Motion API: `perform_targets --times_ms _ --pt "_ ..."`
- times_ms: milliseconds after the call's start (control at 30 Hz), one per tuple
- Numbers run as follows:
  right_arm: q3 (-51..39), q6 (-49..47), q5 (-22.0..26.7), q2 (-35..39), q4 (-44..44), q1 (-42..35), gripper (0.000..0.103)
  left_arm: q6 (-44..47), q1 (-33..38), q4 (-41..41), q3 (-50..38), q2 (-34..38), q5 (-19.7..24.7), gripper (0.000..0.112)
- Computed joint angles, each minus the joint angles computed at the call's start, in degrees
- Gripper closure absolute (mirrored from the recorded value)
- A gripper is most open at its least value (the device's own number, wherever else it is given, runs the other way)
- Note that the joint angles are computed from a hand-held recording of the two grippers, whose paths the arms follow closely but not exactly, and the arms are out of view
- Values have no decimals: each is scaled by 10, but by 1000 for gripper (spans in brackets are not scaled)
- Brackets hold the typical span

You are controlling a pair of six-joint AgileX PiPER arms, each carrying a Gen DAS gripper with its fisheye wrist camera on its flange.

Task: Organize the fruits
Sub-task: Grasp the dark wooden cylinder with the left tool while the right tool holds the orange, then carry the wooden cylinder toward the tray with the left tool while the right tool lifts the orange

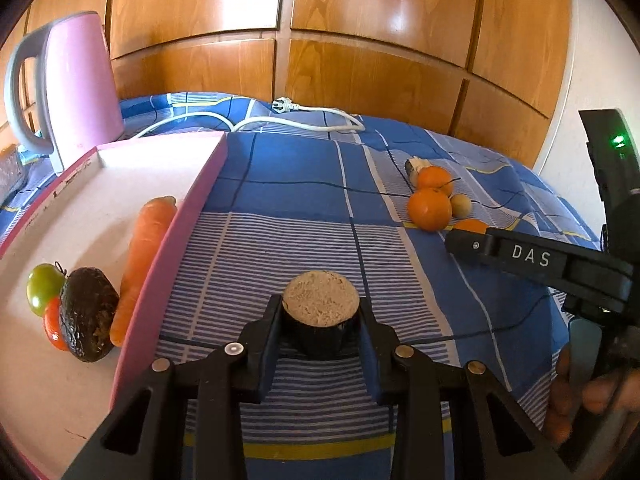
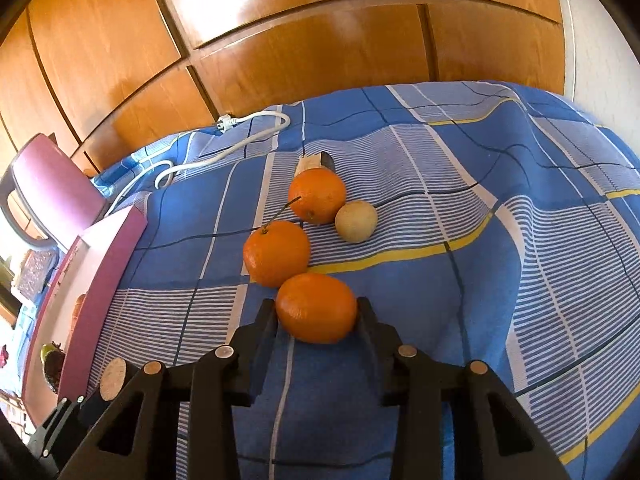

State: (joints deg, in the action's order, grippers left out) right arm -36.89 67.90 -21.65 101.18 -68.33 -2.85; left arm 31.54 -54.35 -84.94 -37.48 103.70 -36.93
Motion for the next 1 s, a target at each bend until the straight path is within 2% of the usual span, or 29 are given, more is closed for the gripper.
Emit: perform_targets --times_ms 167,367,567,900,1000 --pt "4 -14 21 -10 10 12 65 -33 4 24 7 -3 6 78" --pt "8 -24 37 -20 15 20 65 2 -6 -9 -5 3 -6 78" --pt "23 -86 77 -38 60 55 64 30 -32 -42 -8 7 -32 78" --pt "58 -133 60 -59 102 64 62 56 -86 -97 -3 7 -76 78" --pt "62 -93 59 -66 67 62 65 59 -99 -109 1 4 -83 78"
